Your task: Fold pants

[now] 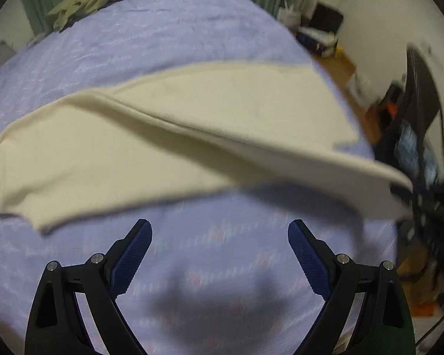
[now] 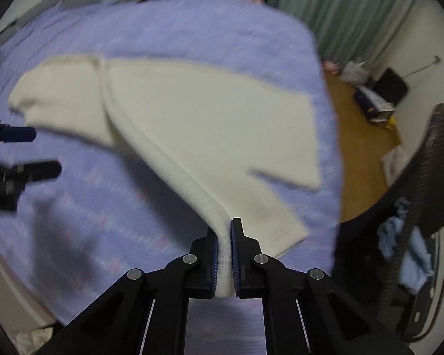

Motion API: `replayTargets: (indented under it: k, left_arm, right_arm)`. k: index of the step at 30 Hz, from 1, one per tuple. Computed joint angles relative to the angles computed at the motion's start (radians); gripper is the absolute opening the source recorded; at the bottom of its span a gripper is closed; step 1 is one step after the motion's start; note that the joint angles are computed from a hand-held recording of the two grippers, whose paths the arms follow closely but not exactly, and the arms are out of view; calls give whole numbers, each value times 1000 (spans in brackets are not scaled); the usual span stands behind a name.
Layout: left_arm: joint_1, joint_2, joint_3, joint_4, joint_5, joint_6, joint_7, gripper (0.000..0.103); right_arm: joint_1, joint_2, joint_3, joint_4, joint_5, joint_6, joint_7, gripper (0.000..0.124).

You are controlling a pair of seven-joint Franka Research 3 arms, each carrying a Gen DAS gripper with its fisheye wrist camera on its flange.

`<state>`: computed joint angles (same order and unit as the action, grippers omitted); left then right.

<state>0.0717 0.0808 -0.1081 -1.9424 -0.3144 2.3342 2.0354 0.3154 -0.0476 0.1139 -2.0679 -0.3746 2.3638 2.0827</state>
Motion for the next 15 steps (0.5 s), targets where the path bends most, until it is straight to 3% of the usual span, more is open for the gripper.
replayTargets:
  k: [2,5,8,10,13,15]
  left_arm:
    - [-10,51,-7,64,35,56,-25,94]
    - [-16,117,-39,142,114,145,139,94]
    - [6,188,-97,266,89,70,428,95]
    - [-4,236,-117,340,114,41,548,95]
    - [-37,337,-129,477,169,-48,629,98]
    - [-82,394,-113,541,248,-94,600,86]
  right_arm:
    - [-11,3,-10,23,-25,4,16,8]
    - [-20,23,-17,53,-58,13,36,8]
    - [-28,64,-33,104,-82,28,33,8]
    - [-26,80,-42,131,-106,37,36,8]
    - [-25,88,-53,149,-134,45,36,8]
    - [-27,94,-60,158,-151,51,37,8]
